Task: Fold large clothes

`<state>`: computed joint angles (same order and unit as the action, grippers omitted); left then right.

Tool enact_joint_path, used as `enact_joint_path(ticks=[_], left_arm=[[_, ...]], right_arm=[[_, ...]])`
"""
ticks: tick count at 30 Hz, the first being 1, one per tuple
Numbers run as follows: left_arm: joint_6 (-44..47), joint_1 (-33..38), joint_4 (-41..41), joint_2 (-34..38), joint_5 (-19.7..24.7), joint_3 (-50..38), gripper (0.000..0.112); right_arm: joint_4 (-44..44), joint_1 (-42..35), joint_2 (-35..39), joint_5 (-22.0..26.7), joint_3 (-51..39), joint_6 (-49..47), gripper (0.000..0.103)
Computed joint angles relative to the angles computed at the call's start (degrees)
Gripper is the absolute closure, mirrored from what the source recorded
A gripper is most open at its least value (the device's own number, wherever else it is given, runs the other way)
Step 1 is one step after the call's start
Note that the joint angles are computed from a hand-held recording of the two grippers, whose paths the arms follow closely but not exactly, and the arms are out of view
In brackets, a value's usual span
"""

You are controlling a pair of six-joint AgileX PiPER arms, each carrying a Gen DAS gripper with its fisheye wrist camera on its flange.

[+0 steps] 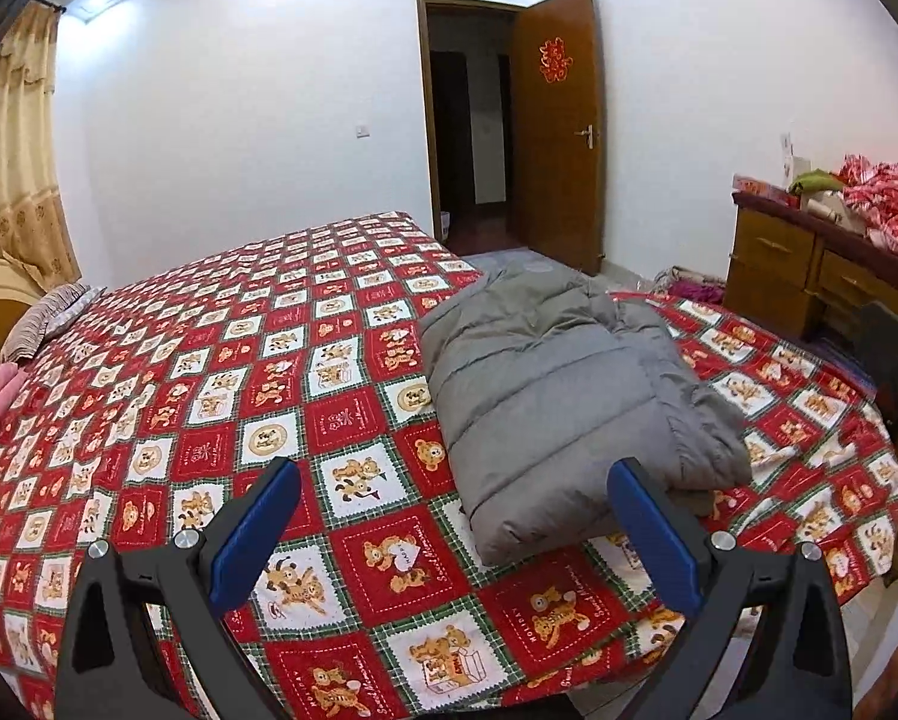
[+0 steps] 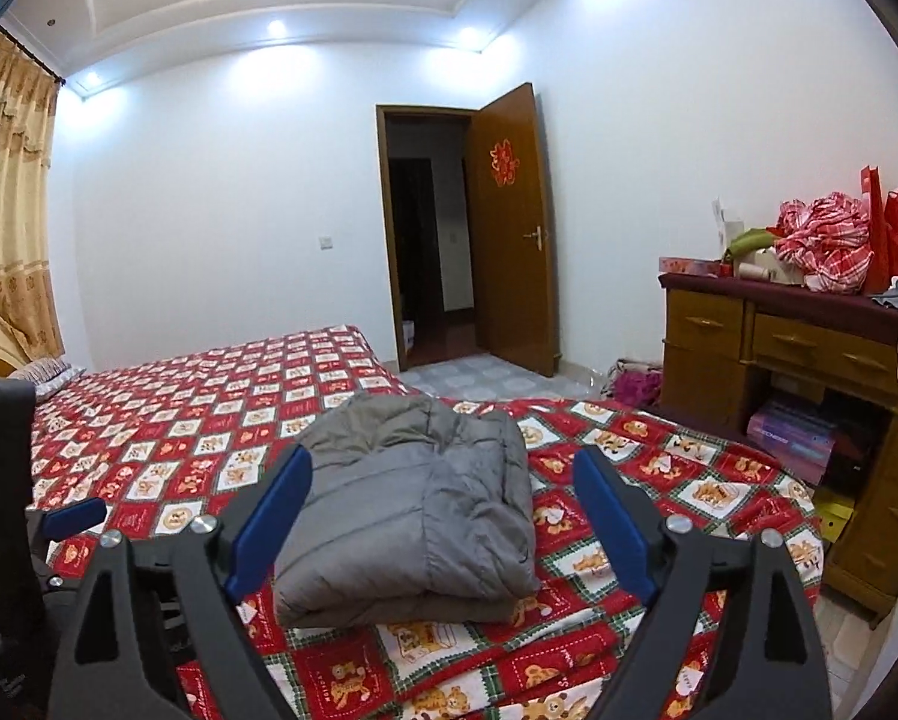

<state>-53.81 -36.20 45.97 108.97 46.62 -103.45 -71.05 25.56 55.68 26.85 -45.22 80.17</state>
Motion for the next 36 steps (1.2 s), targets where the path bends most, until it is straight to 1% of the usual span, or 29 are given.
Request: enact_joint_path(ticks=[5, 13, 18, 26, 36], left_arm=[[-3.8, -0.8, 3.3, -1.8, -0.1, 2.2, 0.01], [-4.6, -1.5, 4.3, -2.1, 0.1, 2.4, 0.01], [-4.1, -1.4, 3.6, -1.8, 0.3, 2.0, 0.01], [-4.7, -1.4, 4.0, -2.1, 0.2, 2.4, 0.01], [-5.0, -1.8, 4.4, -1.7, 0.7, 1.8, 0.01]], right_arm=[[-1.0, 1.1, 0.0, 0.6, 0.0, 0.4, 0.012], [-2.4, 2.0, -0.4, 2.2, 0.4, 2.7, 0.012], [-0.5, 1.2, -0.2, 1.5, 0.2, 1.2, 0.011], [-0.6, 1.5, -0.5, 2.0, 0.2, 1.4, 0.011], [0.7, 0.5, -0.9, 1.0, 0.1, 0.5, 0.011]])
